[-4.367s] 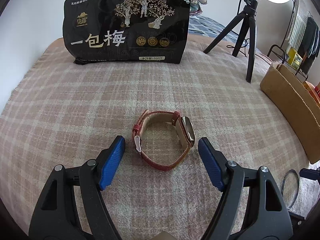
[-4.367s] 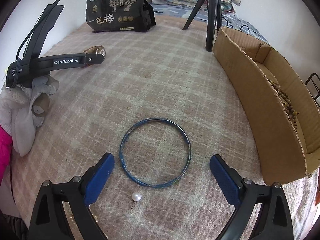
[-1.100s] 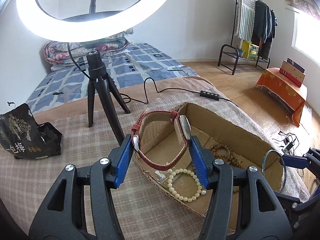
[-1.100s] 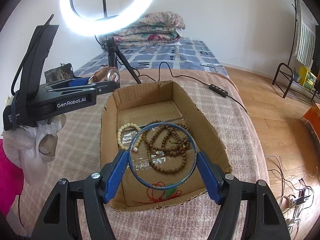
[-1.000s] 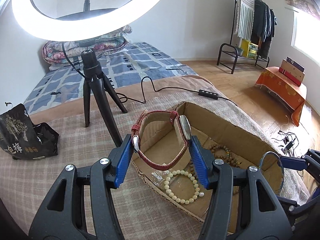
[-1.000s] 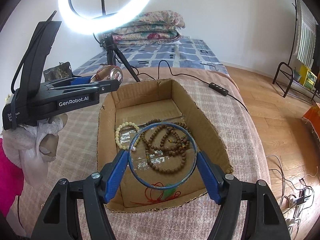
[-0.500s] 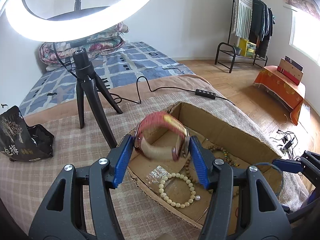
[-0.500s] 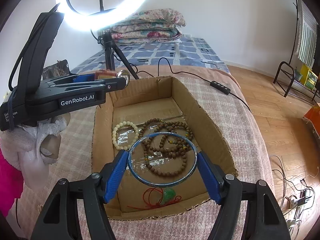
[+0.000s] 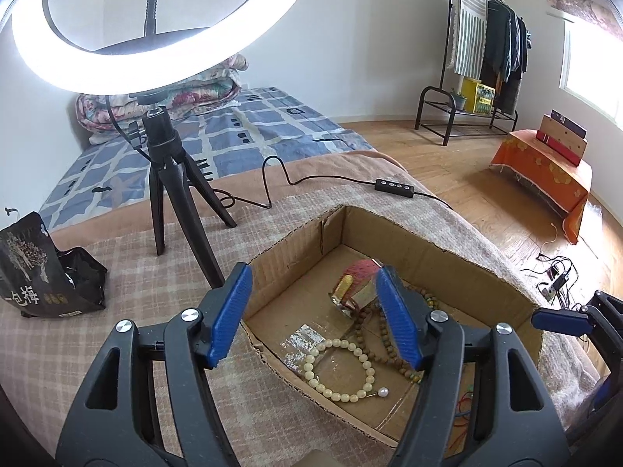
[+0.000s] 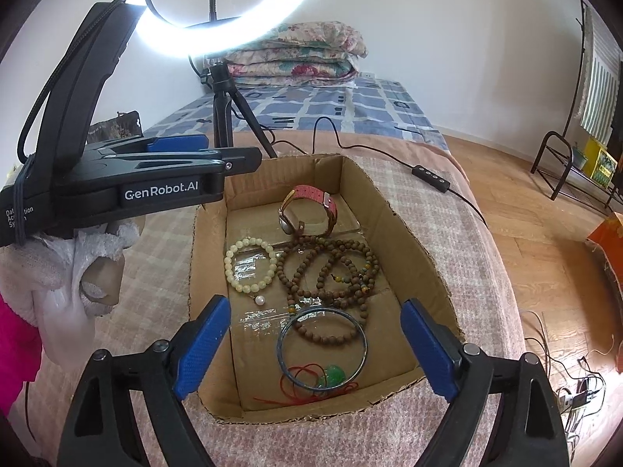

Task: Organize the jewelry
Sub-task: 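Open both tools to drop the watch and bangle into the box, then move the left tool to the cream pearl strand while the right tool approaches the loose pearl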

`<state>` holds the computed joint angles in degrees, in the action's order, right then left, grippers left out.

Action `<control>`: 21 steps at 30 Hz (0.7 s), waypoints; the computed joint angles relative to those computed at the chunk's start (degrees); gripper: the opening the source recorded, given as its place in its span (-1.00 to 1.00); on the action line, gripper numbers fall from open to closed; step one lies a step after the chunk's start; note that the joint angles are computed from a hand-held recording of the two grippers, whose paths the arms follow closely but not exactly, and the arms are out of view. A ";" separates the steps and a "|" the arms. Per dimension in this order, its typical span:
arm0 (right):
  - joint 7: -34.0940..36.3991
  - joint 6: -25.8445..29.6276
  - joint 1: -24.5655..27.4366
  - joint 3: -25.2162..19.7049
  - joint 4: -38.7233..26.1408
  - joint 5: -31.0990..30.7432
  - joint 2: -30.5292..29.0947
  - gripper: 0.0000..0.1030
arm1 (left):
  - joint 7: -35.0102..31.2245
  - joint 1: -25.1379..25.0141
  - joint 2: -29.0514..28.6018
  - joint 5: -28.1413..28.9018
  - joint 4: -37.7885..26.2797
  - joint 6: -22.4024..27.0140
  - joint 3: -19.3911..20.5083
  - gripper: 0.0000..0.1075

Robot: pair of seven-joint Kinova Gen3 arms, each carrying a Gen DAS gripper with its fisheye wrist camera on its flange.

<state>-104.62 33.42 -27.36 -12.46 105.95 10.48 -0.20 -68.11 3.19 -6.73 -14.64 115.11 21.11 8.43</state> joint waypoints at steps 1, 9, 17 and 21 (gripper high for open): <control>-0.09 0.06 -0.05 -0.05 -0.03 0.12 -0.08 0.76 | 0.03 0.03 -0.18 0.05 0.03 0.09 -0.01 0.27; -1.88 1.00 -0.26 -0.73 0.22 1.24 -1.64 0.76 | -0.94 -0.11 -2.41 1.05 -0.25 1.49 -0.08 0.27; -3.55 3.29 -0.39 -2.31 -0.02 2.18 -4.50 0.76 | -2.70 -0.87 -6.77 3.06 -0.49 4.13 0.25 0.27; -4.69 4.76 -0.39 -3.52 -0.28 2.82 -6.09 0.76 | -4.14 -1.26 -9.76 4.11 -0.54 6.10 0.29 0.27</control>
